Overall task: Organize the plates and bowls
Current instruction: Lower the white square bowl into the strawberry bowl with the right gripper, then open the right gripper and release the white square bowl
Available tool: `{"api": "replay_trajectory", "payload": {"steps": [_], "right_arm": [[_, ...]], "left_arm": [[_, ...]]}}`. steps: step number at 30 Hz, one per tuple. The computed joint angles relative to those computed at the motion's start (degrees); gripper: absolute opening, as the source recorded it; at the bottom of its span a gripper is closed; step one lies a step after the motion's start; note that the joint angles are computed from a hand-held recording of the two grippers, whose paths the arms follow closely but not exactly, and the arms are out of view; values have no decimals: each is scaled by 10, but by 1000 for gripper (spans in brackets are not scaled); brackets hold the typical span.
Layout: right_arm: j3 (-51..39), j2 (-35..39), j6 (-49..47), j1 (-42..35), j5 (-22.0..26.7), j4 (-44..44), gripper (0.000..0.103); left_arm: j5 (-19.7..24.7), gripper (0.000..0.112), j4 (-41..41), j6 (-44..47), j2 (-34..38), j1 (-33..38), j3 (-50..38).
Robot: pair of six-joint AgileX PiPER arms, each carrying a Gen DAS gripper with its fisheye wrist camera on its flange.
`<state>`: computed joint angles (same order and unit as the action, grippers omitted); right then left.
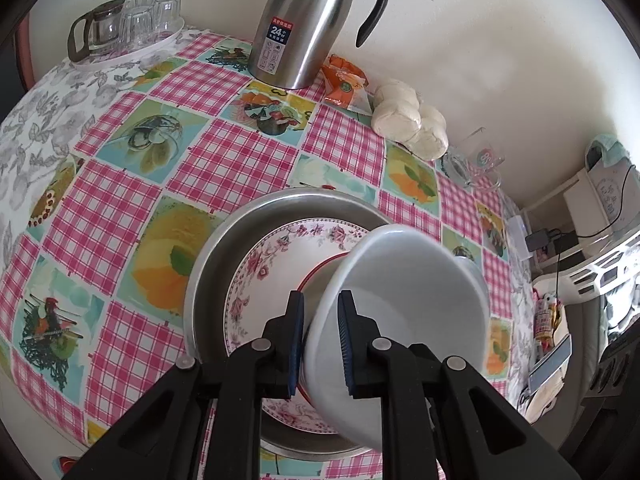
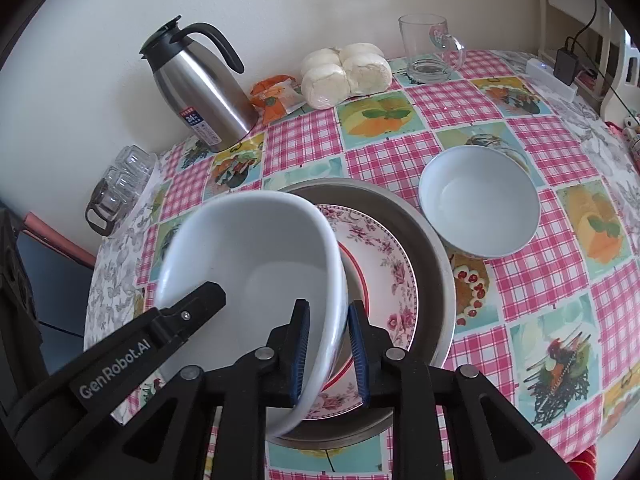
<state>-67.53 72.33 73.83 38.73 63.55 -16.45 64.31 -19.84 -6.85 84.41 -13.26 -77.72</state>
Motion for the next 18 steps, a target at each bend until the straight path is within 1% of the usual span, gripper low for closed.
{"api": "replay_trajectory", "payload": {"steps": [3, 6, 13, 18], "right_arm": [[4, -1, -6, -5, -6, 6, 27], [-4, 6, -3, -1, 6, -1, 31], [-1, -1, 3, -1, 4, -5, 32], [-3, -17, 28, 11, 10, -39, 32]], "left_arm": [[-2, 16, 10, -7, 1, -3, -1], [-1, 16, 8, -7, 4, -1, -1], [-4, 17, 7, -7, 4, -1, 0], [-6, 17, 6, -5, 5, -2, -2]]}}
